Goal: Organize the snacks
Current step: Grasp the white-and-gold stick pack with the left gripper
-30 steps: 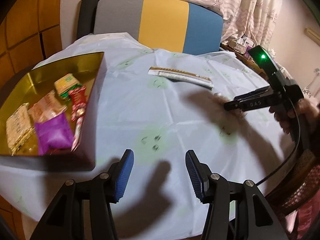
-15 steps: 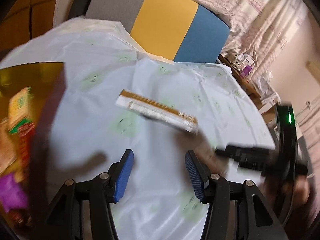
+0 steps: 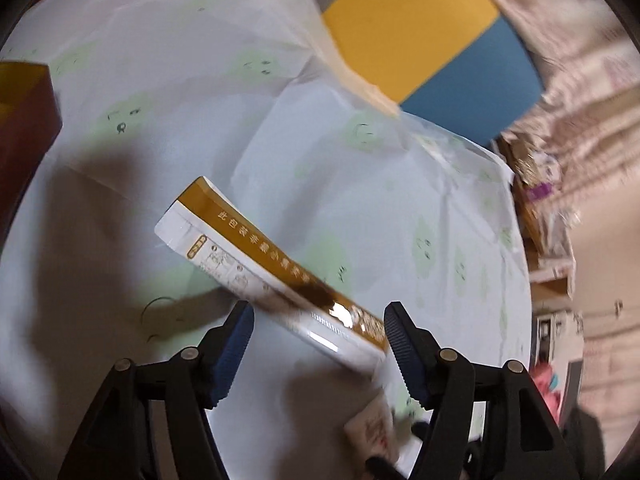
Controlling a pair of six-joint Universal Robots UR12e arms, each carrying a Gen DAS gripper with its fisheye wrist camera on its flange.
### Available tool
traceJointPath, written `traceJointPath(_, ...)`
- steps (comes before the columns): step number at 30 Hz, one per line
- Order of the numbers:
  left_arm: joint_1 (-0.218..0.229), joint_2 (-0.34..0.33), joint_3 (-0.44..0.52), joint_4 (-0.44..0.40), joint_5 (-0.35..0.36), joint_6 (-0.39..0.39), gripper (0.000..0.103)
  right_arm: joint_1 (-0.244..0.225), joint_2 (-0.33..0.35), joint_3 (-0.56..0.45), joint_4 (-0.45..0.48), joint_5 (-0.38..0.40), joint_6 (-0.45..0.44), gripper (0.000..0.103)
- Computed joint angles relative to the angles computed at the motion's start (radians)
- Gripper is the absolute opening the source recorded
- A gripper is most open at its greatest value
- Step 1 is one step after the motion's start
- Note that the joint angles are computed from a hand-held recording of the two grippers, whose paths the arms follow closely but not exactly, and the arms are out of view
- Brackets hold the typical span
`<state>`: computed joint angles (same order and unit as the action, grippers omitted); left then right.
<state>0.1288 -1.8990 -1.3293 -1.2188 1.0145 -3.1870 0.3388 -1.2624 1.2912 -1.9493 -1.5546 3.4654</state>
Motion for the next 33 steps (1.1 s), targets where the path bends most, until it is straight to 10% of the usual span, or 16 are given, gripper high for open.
traceJointPath(8,-0.044,-0.018,0.023,0.027,0.143,-0.022,0.067,-0.009,0.009,-0.013,0.025,0.001,-0.011,0.054)
traceJointPath(12,-0.062,-0.003,-0.015,0.105,0.221,0.064,0.046,-0.003,0.016,-0.026,0.054,0.000,-0.046,0.054)
traceJointPath(21,0.018,0.074,-0.122,0.116,0.066,0.377,0.028,0.021,0.046,-0.060,0.127,-0.068,-0.108,0.049)
traceJointPath(29,0.068,0.115,-0.166,0.053,0.038,0.448,0.031,0.020,0.039,-0.040,0.098,-0.053,-0.102,0.045)
traceJointPath(33,0.074,0.147,-0.204,0.106,0.053,0.389,0.058,0.012,0.032,-0.029,0.085,-0.037,-0.093,0.046)
